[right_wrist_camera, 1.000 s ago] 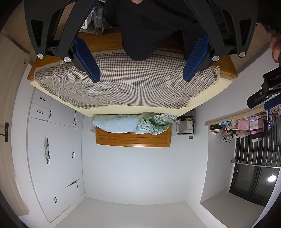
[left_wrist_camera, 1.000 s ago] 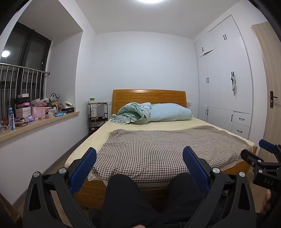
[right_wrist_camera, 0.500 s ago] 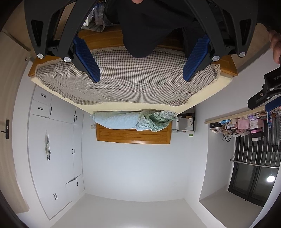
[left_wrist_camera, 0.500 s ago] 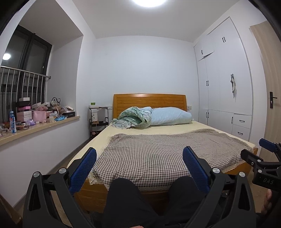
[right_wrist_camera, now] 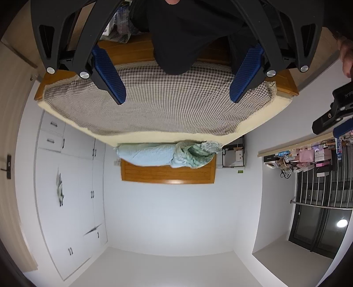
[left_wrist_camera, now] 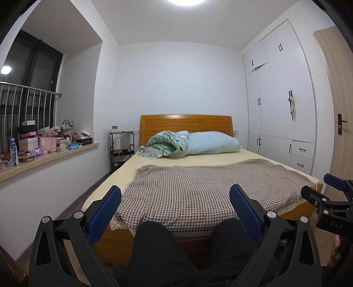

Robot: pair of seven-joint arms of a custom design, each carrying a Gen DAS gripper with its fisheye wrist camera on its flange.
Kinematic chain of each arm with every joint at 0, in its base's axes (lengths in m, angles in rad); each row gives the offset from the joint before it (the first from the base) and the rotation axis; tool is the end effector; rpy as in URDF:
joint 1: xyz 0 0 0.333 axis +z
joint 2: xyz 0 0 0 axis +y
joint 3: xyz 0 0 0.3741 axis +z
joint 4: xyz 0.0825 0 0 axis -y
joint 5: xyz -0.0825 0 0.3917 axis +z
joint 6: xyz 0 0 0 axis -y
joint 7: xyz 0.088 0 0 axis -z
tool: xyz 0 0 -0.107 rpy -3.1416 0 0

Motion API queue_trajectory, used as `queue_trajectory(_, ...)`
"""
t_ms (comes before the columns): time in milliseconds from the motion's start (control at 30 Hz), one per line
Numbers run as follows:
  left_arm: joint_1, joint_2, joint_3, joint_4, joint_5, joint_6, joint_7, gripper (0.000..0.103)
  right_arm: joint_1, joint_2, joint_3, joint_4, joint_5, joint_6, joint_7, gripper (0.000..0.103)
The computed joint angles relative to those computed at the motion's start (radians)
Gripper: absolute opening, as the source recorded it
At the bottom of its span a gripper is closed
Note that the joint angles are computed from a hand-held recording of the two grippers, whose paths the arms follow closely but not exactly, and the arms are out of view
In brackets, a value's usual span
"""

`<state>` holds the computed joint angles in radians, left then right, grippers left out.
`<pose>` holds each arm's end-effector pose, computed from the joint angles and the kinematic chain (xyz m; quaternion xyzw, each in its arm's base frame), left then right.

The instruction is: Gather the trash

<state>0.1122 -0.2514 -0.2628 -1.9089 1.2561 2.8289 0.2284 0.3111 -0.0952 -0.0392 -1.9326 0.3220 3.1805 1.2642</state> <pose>0.5015 -0.1489 0.7603 -0.5792 0.4974 -0.4114 0.4978 0.5564 0.1234 0.7465 -0.6174 0.4824 -0.3747 0.4957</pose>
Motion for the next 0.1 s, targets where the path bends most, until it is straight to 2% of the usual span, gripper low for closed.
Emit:
queue_trajectory(67,-0.004,0.020,0.008,0.008,-0.024,0.001,0.018,0.095,0.050,0.018,-0.042,0.038,0.105,-0.056,-0.082,0.091)
queue_trajectory(100,-0.005,0.037,0.013,0.018,-0.037,0.003,0.027,0.095,0.043,0.032,-0.037,0.058,0.132,-0.079,-0.089,0.091)
